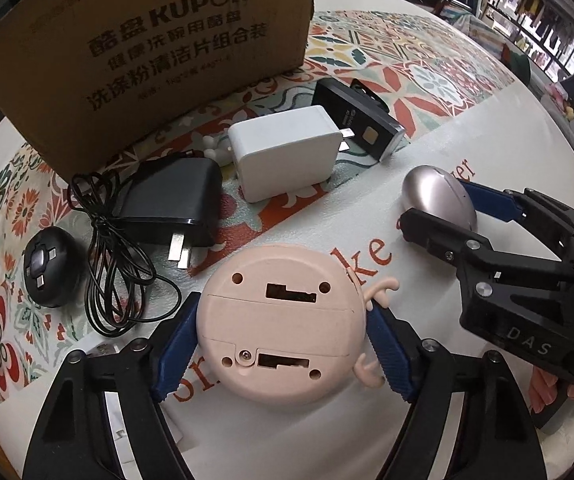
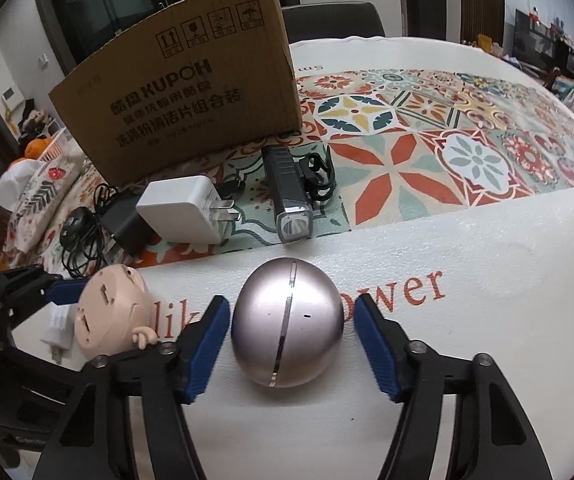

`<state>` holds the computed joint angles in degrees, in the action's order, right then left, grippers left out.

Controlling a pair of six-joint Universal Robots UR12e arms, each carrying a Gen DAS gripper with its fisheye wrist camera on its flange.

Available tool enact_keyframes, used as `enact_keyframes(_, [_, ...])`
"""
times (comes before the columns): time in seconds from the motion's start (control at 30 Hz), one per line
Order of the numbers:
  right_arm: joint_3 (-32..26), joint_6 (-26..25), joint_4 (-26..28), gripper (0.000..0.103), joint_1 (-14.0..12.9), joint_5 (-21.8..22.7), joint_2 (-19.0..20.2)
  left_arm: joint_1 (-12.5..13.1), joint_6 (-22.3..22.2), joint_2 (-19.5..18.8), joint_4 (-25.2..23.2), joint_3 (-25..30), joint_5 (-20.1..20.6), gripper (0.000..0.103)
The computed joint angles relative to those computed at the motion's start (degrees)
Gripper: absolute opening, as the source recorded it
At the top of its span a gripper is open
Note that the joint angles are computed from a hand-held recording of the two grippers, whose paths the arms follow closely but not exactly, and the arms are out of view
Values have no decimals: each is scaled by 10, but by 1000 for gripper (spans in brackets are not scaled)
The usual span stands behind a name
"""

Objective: Organize rigid objects
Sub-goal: 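Grasp the pink round toy with the left gripper while the right grasps the silver egg, then carry the pink toy and silver egg over the cardboard box with both grippers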

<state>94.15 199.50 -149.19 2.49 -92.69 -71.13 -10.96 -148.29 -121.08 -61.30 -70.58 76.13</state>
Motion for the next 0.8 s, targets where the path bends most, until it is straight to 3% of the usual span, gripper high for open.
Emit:
enact_keyframes(0.03, [0,-6,-1,55,0,0,0,0,-2,2,7,-4,1,76])
enact_keyframes(0.47, [6,-18,-8,55,2,-4,-7,10,-84,21,81,-48,-27,73])
enact_keyframes(0.8, [5,-32,-42,55,8,-14,-13,18,-143,39,164,-70,-36,74])
